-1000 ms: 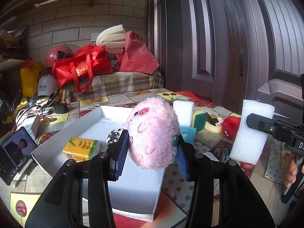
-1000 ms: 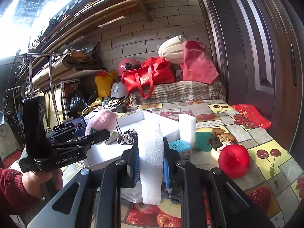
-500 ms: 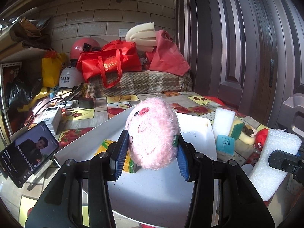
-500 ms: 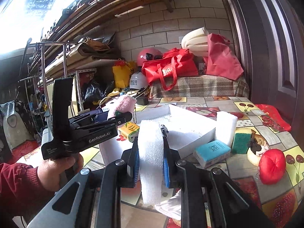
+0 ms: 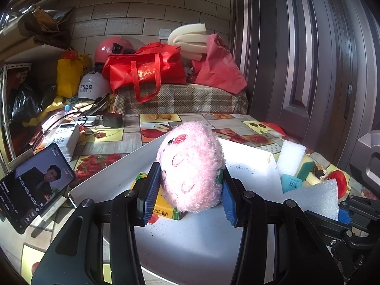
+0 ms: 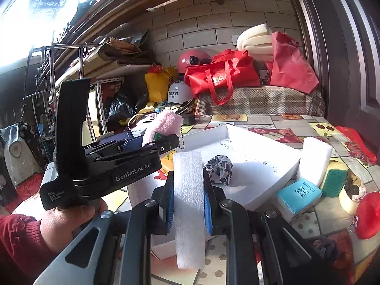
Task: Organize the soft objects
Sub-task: 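Carry the pink ball with the left gripper while the right carries the foam sheet to the tray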
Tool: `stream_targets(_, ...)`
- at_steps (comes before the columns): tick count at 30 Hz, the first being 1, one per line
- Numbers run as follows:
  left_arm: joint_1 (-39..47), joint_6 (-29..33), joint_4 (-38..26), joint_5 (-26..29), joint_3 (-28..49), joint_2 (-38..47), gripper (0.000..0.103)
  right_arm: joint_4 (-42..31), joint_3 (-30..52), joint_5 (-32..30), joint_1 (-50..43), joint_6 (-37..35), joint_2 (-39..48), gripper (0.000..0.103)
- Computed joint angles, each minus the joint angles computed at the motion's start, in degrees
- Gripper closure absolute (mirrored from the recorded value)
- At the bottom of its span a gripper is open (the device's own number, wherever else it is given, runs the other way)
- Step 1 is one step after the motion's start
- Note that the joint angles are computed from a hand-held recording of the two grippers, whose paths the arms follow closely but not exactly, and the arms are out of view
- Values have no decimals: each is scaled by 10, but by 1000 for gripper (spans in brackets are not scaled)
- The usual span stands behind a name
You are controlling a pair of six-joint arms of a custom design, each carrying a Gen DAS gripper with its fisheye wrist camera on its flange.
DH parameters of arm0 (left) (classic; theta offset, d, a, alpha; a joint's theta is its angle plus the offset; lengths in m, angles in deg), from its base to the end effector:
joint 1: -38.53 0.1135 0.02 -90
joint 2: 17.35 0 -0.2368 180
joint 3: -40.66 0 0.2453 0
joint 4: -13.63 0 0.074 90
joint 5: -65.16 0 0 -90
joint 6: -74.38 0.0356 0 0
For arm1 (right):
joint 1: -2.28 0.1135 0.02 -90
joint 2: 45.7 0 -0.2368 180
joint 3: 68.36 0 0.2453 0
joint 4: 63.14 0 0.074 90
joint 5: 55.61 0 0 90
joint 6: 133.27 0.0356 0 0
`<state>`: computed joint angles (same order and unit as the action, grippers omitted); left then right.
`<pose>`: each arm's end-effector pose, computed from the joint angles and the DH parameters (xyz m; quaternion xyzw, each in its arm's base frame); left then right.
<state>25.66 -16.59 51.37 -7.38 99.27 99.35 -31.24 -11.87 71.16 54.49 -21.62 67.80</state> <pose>0.3459 -0.0900 0.0793 0.1703 0.7980 -0.1917 0.5453 0.2257 0.2563 0.0814 -0.0478 0.8171 0.0931 0.5669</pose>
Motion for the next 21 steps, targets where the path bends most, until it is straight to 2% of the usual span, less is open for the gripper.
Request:
stream_targets(9,13,-19,-24,5,31,15,56,-15,53,-26,-26,22,34,84)
stream_targets(14,15,-23,-26,-2,41,22,56,-31,80,-20,-42,30,49,84)
stream_targets(21,18,-26,-32,-3,54,30,56,-14,69,-30,-82,45,45,84)
